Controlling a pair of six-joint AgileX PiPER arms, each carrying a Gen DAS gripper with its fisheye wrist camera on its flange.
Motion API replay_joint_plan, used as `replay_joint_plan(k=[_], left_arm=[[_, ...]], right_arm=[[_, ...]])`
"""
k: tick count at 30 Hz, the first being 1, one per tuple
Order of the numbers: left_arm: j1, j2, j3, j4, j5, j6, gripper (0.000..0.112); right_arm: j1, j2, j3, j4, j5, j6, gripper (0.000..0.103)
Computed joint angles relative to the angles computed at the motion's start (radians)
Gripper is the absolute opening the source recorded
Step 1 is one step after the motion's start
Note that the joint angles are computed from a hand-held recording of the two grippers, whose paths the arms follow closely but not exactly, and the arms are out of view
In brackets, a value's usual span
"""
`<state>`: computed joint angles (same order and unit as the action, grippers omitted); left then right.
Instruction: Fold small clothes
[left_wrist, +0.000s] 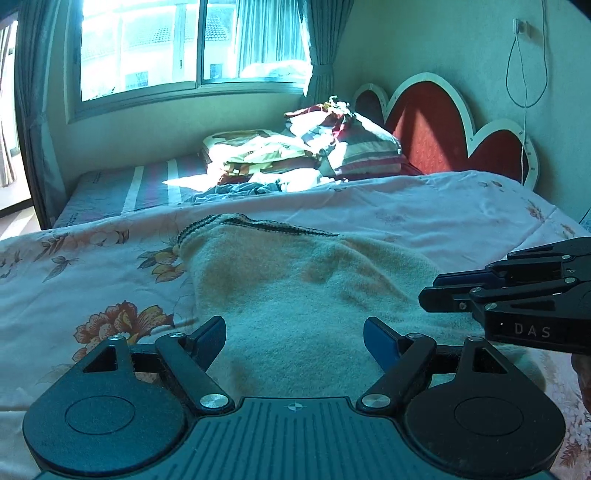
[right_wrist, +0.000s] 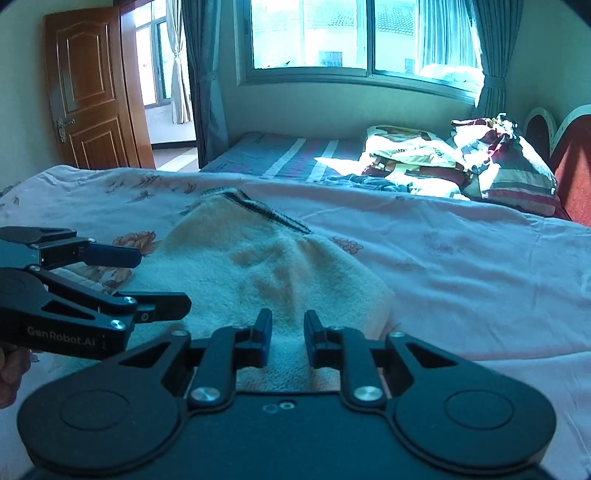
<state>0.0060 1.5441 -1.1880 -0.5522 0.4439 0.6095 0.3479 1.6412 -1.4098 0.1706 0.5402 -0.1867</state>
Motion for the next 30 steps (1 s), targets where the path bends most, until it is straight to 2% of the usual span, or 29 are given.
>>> replay_joint_plan(k=[2, 4, 6, 8, 11, 12, 13, 14, 15, 17, 19, 21, 23, 25, 27, 28, 30], left_arm=[[0.020, -0.048, 0.061, -0.059, -0.001, 0.043, 0.081], [0.018, -0.062, 0.100, -0.033, 0.005, 0.029, 0.081], [0.024, -0.064, 0.135, -0.059, 0.001, 0.042, 0.081], [0.052, -0.067, 0.152, -0.131, 0.017, 0.078, 0.081], [0.079, -0.099, 0.163, -0.115, 0.039, 0.085, 0.081], [0.095, -0.115, 0.170, -0.117, 0.051, 0.101, 0.081], [0.118, -0.126, 0.173, -0.132, 0.071, 0.126, 0.083], [0.140, -0.129, 0.172, -0.142, 0.089, 0.140, 0.088], [0.151, -0.130, 0.172, -0.130, 0.089, 0.132, 0.103], [0.163, -0.125, 0.163, -0.092, 0.090, 0.115, 0.103], [0.200, -0.105, 0.134, -0.149, 0.139, 0.148, 0.103], [0.253, -0.071, 0.100, -0.256, 0.223, 0.192, 0.103], [0.304, -0.023, 0.063, -0.340, 0.314, 0.192, 0.103], [0.342, 0.033, 0.025, -0.395, 0.396, 0.168, 0.102], [0.373, 0.080, 0.001, -0.435, 0.458, 0.142, 0.100], [0.390, 0.106, -0.011, -0.462, 0.498, 0.130, 0.092], [0.421, 0.160, -0.030, -0.519, 0.562, 0.104, 0.082]], right_arm=[[-0.001, -0.047, 0.048, 0.018, -0.009, -0.020, 0.019], [0.004, -0.074, 0.094, 0.017, -0.012, -0.032, 0.021], [0.020, -0.066, 0.121, -0.053, -0.004, 0.022, 0.021], [0.022, -0.078, 0.161, -0.050, -0.049, 0.040, 0.021], [0.033, -0.091, 0.149, -0.104, -0.026, 0.115, 0.021], [0.033, -0.111, 0.157, -0.123, -0.023, 0.148, 0.023], [0.022, -0.136, 0.172, -0.103, -0.030, 0.153, 0.030], [-0.002, -0.161, 0.189, -0.042, -0.039, 0.134, 0.036], [-0.037, -0.178, 0.202, 0.040, -0.037, 0.097, 0.043], [-0.108, -0.188, 0.209, 0.196, -0.007, 0.030, 0.045], [-0.176, -0.176, 0.213, 0.347, 0.033, -0.038, 0.053], [-0.239, -0.152, 0.215, 0.463, 0.068, -0.061, 0.062], [-0.291, -0.132, 0.223, 0.555, 0.096, -0.069, 0.067], [-0.334, -0.119, 0.235, 0.643, 0.119, -0.092, 0.077], [-0.375, -0.104, 0.247, 0.739, 0.151, -0.134, 0.078], [-0.394, -0.095, 0.249, 0.782, 0.170, -0.157, 0.078], [-0.430, -0.072, 0.248, 0.862, 0.211, -0.195, 0.078]])
